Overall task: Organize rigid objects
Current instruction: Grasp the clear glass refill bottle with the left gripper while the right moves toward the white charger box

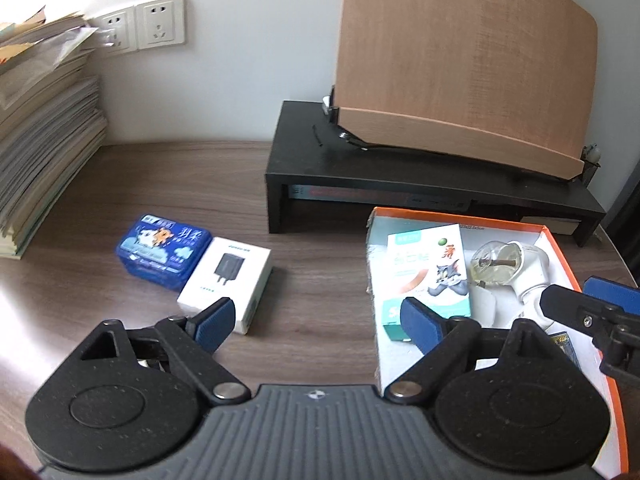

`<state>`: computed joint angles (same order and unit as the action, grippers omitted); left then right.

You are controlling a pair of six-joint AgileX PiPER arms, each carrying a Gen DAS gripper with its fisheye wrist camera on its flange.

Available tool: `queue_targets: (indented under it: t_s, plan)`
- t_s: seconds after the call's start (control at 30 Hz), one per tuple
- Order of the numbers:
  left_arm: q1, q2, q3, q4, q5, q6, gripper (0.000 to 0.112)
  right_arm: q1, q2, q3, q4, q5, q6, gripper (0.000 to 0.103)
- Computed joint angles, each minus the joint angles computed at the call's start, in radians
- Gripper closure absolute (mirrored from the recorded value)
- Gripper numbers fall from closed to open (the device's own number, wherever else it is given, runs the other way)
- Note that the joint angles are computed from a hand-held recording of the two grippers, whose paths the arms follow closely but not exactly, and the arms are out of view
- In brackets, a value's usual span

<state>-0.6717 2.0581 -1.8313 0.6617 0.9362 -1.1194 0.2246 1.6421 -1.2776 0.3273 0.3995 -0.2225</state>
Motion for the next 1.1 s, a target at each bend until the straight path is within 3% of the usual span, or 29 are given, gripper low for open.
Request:
queue_targets:
  t_s: [0.37, 0.7, 1.1]
  plan:
    - [-0.02, -0.258, 0.394, 0.128, 0.003, -0.28, 0.018, 0.127, -0.025, 0.026, -0.031, 0.004, 0.018, 0.034]
    - [-0.005, -0.392, 0.611, 0.161, 0.007, -0.413, 0.016, 0.218, -0.018, 0.018, -0.077, 0.002, 0.058, 0.033]
    - [0.062, -0.423, 0.764, 0.228, -0.152, -0.368, 0.013, 0.251, 0.007, 0.001, -0.171, 0.008, 0.172, 0.033]
